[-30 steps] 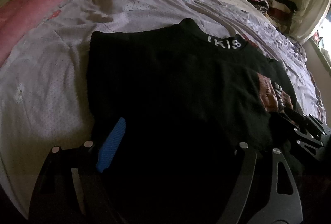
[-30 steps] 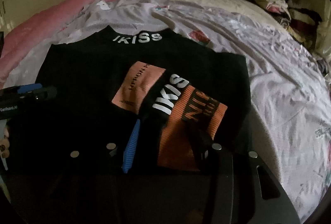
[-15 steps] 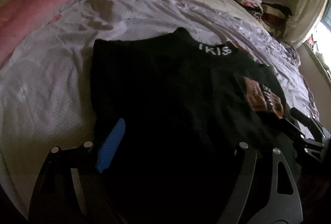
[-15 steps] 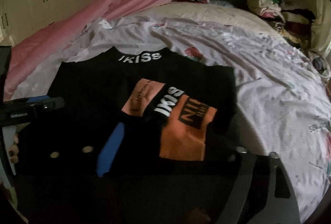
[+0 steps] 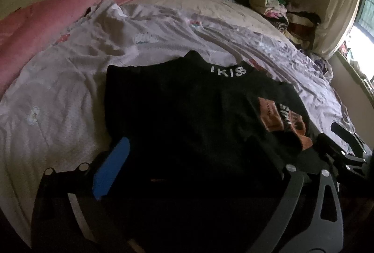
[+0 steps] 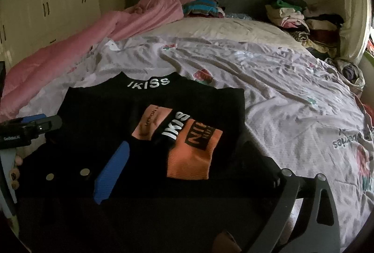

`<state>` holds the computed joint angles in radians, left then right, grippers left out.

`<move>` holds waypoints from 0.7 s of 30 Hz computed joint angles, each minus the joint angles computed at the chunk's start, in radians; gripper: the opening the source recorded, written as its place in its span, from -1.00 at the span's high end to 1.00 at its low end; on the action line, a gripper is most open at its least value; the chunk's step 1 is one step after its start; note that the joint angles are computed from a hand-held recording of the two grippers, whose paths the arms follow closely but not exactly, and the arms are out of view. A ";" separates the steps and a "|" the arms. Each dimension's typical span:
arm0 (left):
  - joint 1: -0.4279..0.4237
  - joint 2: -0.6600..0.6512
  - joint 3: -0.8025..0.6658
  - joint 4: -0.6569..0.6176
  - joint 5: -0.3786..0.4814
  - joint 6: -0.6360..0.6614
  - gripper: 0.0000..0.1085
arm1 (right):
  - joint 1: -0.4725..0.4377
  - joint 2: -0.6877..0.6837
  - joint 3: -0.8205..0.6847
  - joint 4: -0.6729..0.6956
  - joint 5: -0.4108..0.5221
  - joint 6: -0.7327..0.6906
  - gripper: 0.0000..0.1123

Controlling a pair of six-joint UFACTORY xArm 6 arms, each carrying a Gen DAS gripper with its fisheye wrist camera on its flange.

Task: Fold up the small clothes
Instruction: 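Lay the cuff flat on the shirt back and open the right gripper, then move both grippers back toward the hem of the black shirt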

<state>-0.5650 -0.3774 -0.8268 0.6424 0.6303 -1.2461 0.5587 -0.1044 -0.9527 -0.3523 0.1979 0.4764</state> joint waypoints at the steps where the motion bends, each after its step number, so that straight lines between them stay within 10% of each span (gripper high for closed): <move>1: -0.006 -0.005 -0.002 0.013 0.010 -0.009 -0.72 | -0.001 -0.007 0.006 0.003 -0.005 0.000 -0.72; 21: -0.110 -0.167 0.046 0.053 0.155 -0.107 -0.72 | -0.005 -0.186 0.129 0.095 -0.019 -0.091 -0.72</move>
<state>-0.6748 -0.5447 -0.7812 0.6949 0.7854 -1.3534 0.5538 -0.2906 -0.8234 -0.2573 0.1791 0.3851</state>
